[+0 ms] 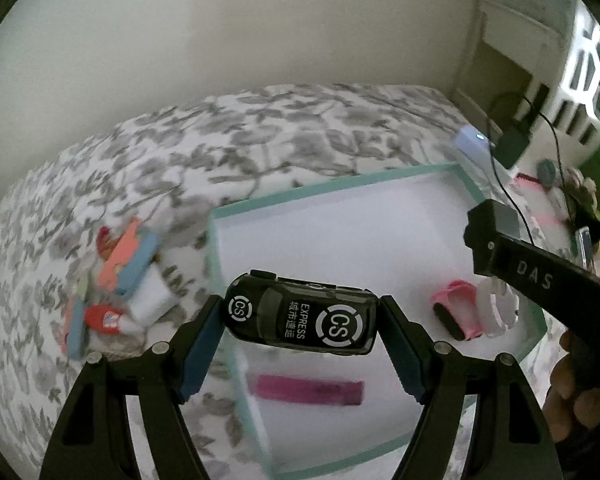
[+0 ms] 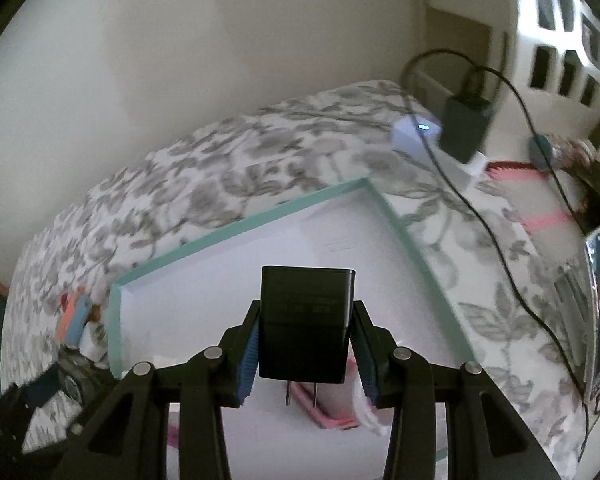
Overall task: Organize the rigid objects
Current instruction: 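Carry the car and charger into the tray and open both grippers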
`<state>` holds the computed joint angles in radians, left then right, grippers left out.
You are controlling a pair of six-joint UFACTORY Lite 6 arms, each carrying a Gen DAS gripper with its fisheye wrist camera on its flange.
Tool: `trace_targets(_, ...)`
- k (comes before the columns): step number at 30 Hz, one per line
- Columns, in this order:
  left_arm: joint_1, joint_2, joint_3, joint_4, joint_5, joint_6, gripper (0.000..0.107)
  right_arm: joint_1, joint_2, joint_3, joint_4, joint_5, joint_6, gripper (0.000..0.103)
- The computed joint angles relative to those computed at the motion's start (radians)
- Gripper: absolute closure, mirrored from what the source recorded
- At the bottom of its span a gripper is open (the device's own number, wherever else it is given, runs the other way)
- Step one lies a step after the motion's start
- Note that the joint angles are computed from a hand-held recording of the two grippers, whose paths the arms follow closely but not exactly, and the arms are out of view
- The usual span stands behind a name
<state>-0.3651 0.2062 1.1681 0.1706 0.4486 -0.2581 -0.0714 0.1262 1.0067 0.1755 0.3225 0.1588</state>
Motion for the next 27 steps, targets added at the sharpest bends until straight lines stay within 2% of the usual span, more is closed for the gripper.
trace_targets(5, -0.072, 0.038, 0.015, 0.096, -0.024, -0.075, 0.029, -0.02, 0.015, -0.004, 0.024, -0.001, -0.026, 0.059)
trace_targets(14, -0.095, 0.071, 0.02, 0.164, -0.038, -0.147, 0.029, 0.018, 0.04, 0.002, -0.085, -0.008, 0.053, 0.059)
trace_targets(27, -0.088, 0.115, 0.045, 0.088, -0.017, -0.08, 0.029, 0.04, 0.071, 0.017, -0.109, 0.006, 0.051, 0.058)
